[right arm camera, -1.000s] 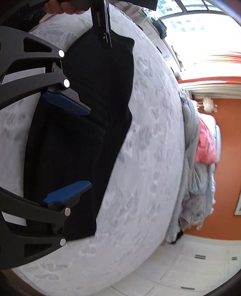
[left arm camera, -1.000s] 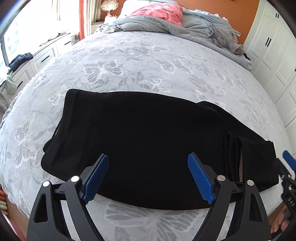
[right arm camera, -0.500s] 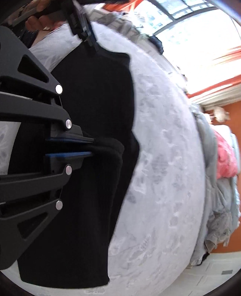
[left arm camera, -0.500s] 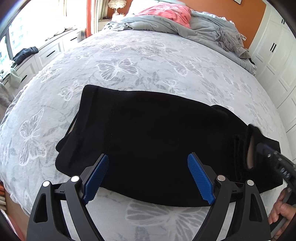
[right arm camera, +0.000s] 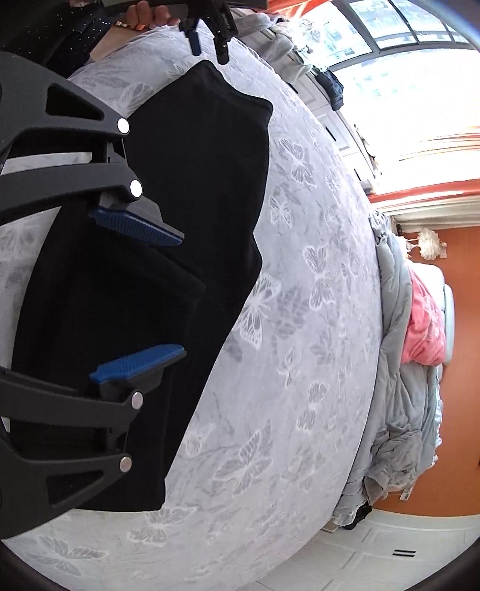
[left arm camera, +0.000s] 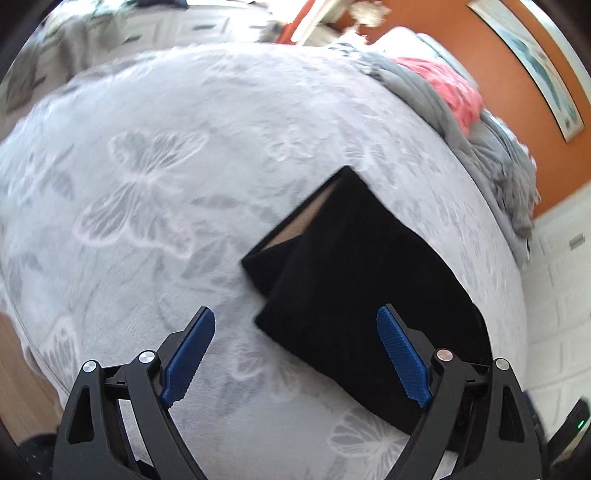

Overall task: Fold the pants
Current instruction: 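Grasp the pants end with the right gripper and lift it over the fold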

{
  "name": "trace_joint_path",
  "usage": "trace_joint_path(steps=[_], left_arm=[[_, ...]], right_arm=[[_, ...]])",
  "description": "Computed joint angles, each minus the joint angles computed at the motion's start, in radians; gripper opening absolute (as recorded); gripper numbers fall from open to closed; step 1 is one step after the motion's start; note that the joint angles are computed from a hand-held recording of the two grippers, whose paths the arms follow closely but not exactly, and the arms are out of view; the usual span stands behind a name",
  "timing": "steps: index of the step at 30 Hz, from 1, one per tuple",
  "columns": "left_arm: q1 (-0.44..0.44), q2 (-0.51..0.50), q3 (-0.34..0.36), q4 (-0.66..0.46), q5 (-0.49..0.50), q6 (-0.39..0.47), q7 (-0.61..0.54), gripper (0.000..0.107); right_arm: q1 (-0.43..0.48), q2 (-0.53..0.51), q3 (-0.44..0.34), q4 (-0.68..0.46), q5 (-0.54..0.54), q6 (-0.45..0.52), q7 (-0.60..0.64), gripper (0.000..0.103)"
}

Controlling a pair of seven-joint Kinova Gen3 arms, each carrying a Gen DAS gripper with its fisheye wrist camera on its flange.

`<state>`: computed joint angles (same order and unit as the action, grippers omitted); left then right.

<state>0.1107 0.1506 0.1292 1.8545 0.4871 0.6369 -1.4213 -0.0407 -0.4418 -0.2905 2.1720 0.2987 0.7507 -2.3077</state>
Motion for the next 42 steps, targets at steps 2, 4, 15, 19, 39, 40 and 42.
trace_joint_path(steps=[2, 4, 15, 19, 39, 40, 42], left_arm=[[-0.032, 0.058, -0.009, -0.016, 0.081, 0.053, -0.031, 0.087], [0.011, 0.053, -0.072, -0.006, 0.163, 0.041, -0.104, 0.088], [0.477, 0.062, -0.518, -0.018, 0.582, 0.013, -0.46, 0.012], [0.661, -0.058, -0.529, -0.056, 0.551, -0.078, -0.534, 0.012], [0.876, -0.004, -0.456, -0.09, 0.211, -0.092, -0.401, 0.085], [0.85, -0.017, -0.445, -0.073, 0.222, -0.109, -0.416, 0.085], [0.789, -0.025, -0.417, -0.058, 0.212, -0.116, -0.422, 0.085]], right_arm=[[-0.027, 0.021, 0.069, 0.016, -0.064, -0.015, 0.013, 0.054], [-0.03, 0.044, 0.097, -0.003, -0.107, 0.007, 0.039, 0.054], [0.027, -0.02, 0.083, 0.009, -0.082, 0.004, 0.003, 0.074], [0.042, -0.062, 0.162, 0.023, -0.127, -0.005, 0.033, 0.074], [-0.286, -0.04, 0.669, 0.086, -0.581, -0.119, 0.459, 0.086], [-0.314, -0.018, 0.693, 0.088, -0.616, -0.132, 0.488, 0.086], [-0.315, 0.033, 0.686, 0.084, -0.652, -0.147, 0.505, 0.086]])
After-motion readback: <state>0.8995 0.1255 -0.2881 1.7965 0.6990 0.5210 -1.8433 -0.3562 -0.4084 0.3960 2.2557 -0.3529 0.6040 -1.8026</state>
